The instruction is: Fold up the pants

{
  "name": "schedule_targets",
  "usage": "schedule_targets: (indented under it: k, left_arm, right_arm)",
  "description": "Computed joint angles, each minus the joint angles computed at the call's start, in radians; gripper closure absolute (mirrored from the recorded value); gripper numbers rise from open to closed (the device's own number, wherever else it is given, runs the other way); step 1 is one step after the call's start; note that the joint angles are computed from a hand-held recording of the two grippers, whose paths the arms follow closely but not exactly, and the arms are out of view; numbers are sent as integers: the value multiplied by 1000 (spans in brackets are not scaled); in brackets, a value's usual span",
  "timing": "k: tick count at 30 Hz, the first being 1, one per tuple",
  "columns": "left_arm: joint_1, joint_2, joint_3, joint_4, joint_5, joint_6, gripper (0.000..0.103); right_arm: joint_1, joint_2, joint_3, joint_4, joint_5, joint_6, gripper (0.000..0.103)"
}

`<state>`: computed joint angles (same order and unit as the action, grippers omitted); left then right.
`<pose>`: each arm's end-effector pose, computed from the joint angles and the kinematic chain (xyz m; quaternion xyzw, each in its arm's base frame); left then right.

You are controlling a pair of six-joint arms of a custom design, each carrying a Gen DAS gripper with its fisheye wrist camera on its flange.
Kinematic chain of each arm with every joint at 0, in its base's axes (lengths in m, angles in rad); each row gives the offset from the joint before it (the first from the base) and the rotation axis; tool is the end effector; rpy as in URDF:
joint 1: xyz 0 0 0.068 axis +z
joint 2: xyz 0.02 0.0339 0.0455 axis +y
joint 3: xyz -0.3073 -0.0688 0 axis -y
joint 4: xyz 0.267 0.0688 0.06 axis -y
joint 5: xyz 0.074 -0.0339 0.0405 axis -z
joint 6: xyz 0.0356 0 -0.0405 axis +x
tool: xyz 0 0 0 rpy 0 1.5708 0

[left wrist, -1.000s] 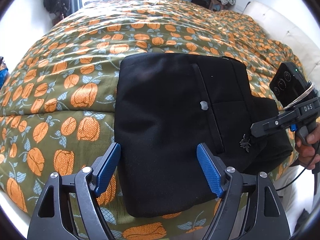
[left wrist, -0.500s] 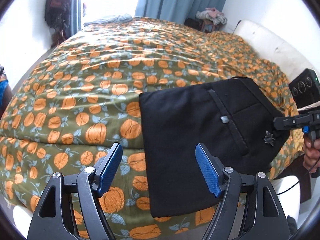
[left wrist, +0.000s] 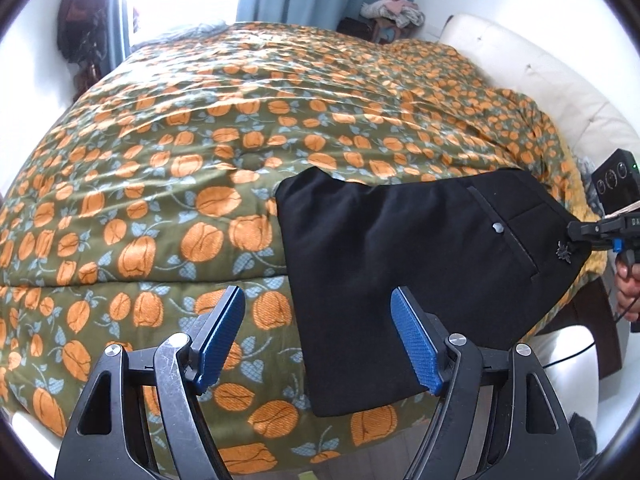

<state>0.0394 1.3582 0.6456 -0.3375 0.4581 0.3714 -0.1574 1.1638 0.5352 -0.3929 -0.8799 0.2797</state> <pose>0.2495 -0.0059 0.1928 0.2131 0.9185 -0.1637 0.2902 0.2019 -0.0043 0.2048 0.0761 0.8752 0.4242 0.2199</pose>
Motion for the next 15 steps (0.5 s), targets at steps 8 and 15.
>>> schedule_targets:
  k: [8,15]
  left_arm:
    - [-128,36,-23,40,-82,-29,26]
    - [-222,37,-64,89,-210,-53,25]
  right_arm:
    - [-92,283,-209,256,78,-50,83]
    - [-110,13,-164,31,266,-25,65]
